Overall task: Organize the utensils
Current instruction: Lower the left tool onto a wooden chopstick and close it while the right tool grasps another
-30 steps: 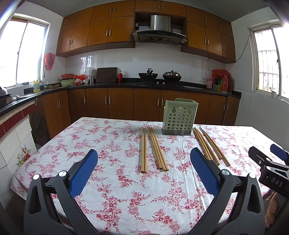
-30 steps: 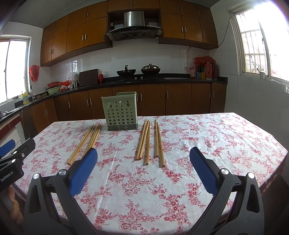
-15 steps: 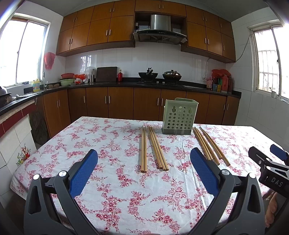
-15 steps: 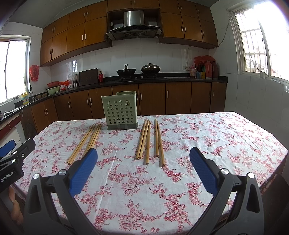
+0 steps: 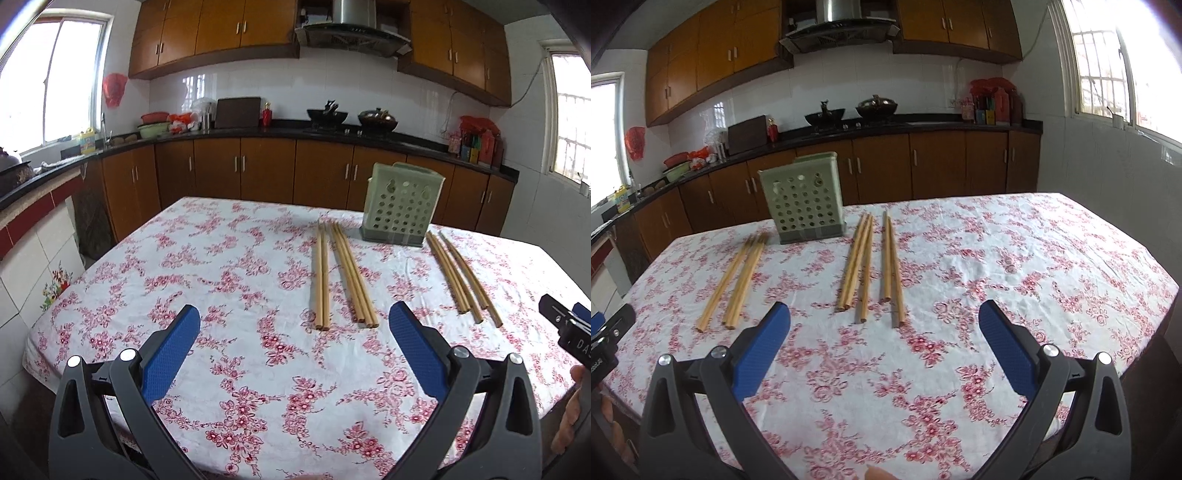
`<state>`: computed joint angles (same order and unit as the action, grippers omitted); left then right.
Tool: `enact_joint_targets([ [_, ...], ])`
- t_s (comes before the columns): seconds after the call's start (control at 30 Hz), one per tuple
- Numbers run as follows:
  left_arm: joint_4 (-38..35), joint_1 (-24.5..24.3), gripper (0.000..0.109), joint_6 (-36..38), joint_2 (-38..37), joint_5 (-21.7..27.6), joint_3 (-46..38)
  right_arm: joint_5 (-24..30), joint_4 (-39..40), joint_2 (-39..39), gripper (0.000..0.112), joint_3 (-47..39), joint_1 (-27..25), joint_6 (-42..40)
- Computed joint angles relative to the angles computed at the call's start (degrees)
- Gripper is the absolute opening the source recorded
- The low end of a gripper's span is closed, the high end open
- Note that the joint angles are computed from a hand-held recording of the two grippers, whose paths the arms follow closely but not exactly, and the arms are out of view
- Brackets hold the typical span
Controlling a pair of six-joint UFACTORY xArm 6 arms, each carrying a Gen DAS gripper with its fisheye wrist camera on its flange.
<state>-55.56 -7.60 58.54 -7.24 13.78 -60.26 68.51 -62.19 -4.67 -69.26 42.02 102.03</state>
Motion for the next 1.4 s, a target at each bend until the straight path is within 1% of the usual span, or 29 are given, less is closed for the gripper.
enact_joint_targets([
  [0.03, 3.4, 0.6, 0.101, -3.4, 0.8, 0.8, -0.6, -1.1, 1.9, -0.1, 0.099, 0.0, -1.8, -1.0],
  [0.1, 9.6, 1.6, 0.101, -9.3, 3.2, 2.2, -2.7, -4.4, 5.6, -0.3, 0.094, 0.5, -5.7, -3.2],
  [0.17, 15.8, 2.7, 0.101, -15.2, 5.9, 4.4, -5.7, -9.8, 8.8, -0.9, 0.08, 1.6, -10.0, -5.2],
  [0.2, 17.2, 3.0, 0.101, -16.7, 6.9, 5.6, -7.1, -13.0, 10.4, -0.9, 0.076, 2.0, -12.2, -6.4],
  [0.23, 18.3, 3.5, 0.101, -18.0, 8.2, 7.3, -9.0, -16.2, 12.4, -0.6, 0.069, 2.1, -14.5, -8.3],
  [0.27, 19.2, 3.9, 0.101, -19.1, 9.5, 8.9, -10.9, -18.6, 14.4, 0.3, 0.06, 1.7, -16.4, -10.5],
  [0.33, 21.2, 4.3, 0.101, -21.3, 12.0, 11.4, -14.6, -20.9, 17.9, 3.1, 0.053, -0.5, -19.2, -15.2],
  [0.37, 22.7, 4.3, 0.1, -22.4, 13.5, 12.5, -16.5, -21.6, 19.5, 4.6, 0.045, -1.7, -20.2, -17.4],
  [0.43, 24.4, 4.1, 0.092, -23.3, 15.6, 13.6, -19.4, -23.5, 23.1, 7.2, 0.036, -3.3, -22.1, -21.6],
  [0.5, 26.3, 4.1, 0.08, -24.7, 17.8, 15.3, -22.3, -24.1, 26.1, 9.7, 0.032, -5.3, -23.3, -24.6],
  [0.57, 26.4, 4.1, 0.074, -24.9, 20.1, 18.6, -25.6, -23.9, 27.6, 11.4, 0.031, -6.7, -23.7, -26.5],
  [0.63, 26.2, 4.0, 0.072, -25.0, 21.8, 20.3, -27.9, -24.4, 27.9, 12.2, 0.031, -7.1, -23.9, -27.4],
  [0.7, 25.5, 3.8, 0.067, -24.2, 23.2, 22.2, -29.8, -23.0, 27.0, 13.3, 0.028, -8.4, -23.7, -28.2],
  [0.73, 25.4, 3.6, 0.066, -24.2, 24.2, 23.3, -31.2, -21.5, 25.8, 13.9, 0.021, -9.3, -23.3, -28.4],
  [0.77, 25.1, 3.5, 0.061, -23.9, 25.1, 24.4, -32.6, -19.5, 24.9, 14.6, 0.012, -10.5, -22.9, -28.8],
  [0.8, 24.8, 3.4, 0.058, -23.7, 26.0, 25.9, -33.9, -18.1, 24.3, 15.0, 0.009, -11.2, -22.8, -28.7],
  [0.83, 24.8, 3.2, 0.055, -23.7, 27.0, 27.2, -35.3, -18.0, 24.4, 14.9, 0.008, -11.1, -23.0, -28.1],
  [0.9, 25.0, 2.8, 0.046, -23.2, 28.9, 29.7, -38.0, -17.6, 24.3, 14.3, 0.008, -10.6, -23.7, -26.0],
  [0.93, 25.3, 2.6, 0.043, -23.1, 29.7, 30.5, -39.2, -17.8, 24.3, 14.0, 0.008, -10.2, -24.0, -25.3],
  [0.97, 25.5, 2.4, 0.038, -22.8, 30.6, 31.3, -40.4, -18.5, 24.4, 13.7, 0.008, -9.7, -24.3, -24.9],
  [1.0, 25.9, 2.2, 0.033, -22.6, 31.4, 32.0, -41.5, -18.7, 24.5, 13.6, 0.008, -9.7, -24.4, -25.1],
  [1.1, 27.3, 1.7, 0.024, -22.6, 33.9, 34.5, -44.7, -18.5, 24.2, 13.9, 0.008, -9.9, -24.4, -26.1],
  [1.17, 29.0, 1.3, 0.019, -22.8, 34.9, 35.1, -45.9, -18.6, 24.2, 13.9, 0.008, -10.0, -24.4, -26.2],
  [1.27, 30.4, 1.1, 0.016, -22.8, 36.1, 36.0, -47.0, -19.1, 24.5, 13.9, 0.008, -9.9, -24.6, -26.5],
  [1.3, 30.7, 1.0, 0.015, -22.4, 35.8, 35.2, -46.4, -19.1, 24.6, 13.9, 0.008, -9.9, -24.6, -26.8],
  [1.37, 31.3, 0.8, 0.013, -22.5, 36.5, 35.2, -47.2, -19.1, 24.6, 14.0, 0.009, -9.9, -24.8, -27.2],
  [1.4, 31.8, 0.7, 0.01, -22.8, 36.9, 35.1, -47.8, -19.0, 24.6, 14.2, 0.009, -10.2, -24.7, -27.3],
])
